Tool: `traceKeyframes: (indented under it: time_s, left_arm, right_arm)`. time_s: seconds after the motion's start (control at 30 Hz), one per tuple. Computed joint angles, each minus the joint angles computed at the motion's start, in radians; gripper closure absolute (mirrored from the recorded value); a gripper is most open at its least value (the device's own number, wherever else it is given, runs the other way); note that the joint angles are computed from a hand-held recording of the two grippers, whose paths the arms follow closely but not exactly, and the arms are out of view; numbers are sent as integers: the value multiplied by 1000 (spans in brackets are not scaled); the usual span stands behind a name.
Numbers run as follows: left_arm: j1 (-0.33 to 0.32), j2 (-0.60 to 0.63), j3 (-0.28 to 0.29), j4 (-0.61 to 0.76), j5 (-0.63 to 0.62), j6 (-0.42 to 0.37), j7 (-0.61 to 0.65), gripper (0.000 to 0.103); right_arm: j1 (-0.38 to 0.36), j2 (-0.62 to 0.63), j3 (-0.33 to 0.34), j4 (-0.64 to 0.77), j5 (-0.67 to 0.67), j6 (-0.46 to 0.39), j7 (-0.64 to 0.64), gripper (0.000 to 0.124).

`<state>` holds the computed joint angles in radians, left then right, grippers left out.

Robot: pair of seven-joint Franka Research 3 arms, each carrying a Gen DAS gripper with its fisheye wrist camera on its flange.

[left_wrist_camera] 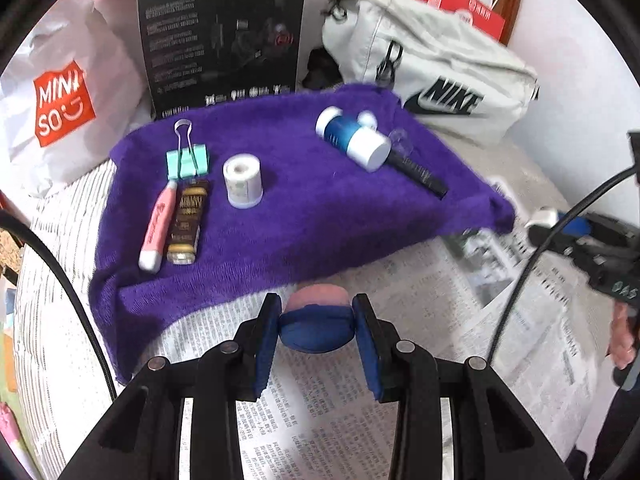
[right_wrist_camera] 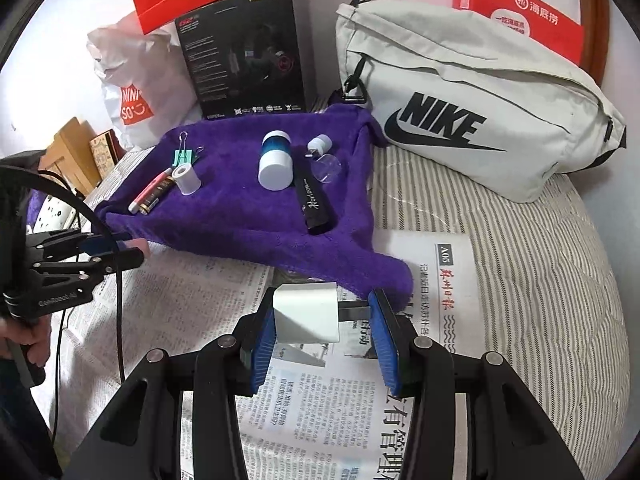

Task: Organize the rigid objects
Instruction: 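Carry the pink-and-blue item and the charger cube onto the towel with both tools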

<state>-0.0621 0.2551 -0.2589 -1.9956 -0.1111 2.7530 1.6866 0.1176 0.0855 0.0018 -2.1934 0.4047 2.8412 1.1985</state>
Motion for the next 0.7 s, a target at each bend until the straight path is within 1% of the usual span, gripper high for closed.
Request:
traceKeyframes:
  time_s: [0.13, 0.2, 0.27, 0.37, 0.53, 0.7]
  left_arm:
    - [-3, 18, 2, 2, 14, -14, -6, 68]
    - [-11, 24, 12, 3, 36, -23, -25, 68]
    - [-12, 22, 13, -5, 50, -13, -28, 68]
    - [-12, 20, 14, -5, 62, -19, -36, 68]
    - [-40, 27, 37, 1, 149, -13, -91, 67]
    - [-9, 29, 10, 9, 101, -26, -63, 68]
  right_arm:
    - [4, 0, -1, -2, -17, -4, 11, 80]
    - [4, -1, -2, -5, -19, -8, 12, 80]
    - [5, 0, -3, -5, -28, -9, 17, 80]
    - [5, 2, -2, -4, -32, -12, 19, 80]
    - [7, 10, 1, 4, -32, -22, 14, 80]
    - [8, 13, 7, 9, -15, -23, -5, 80]
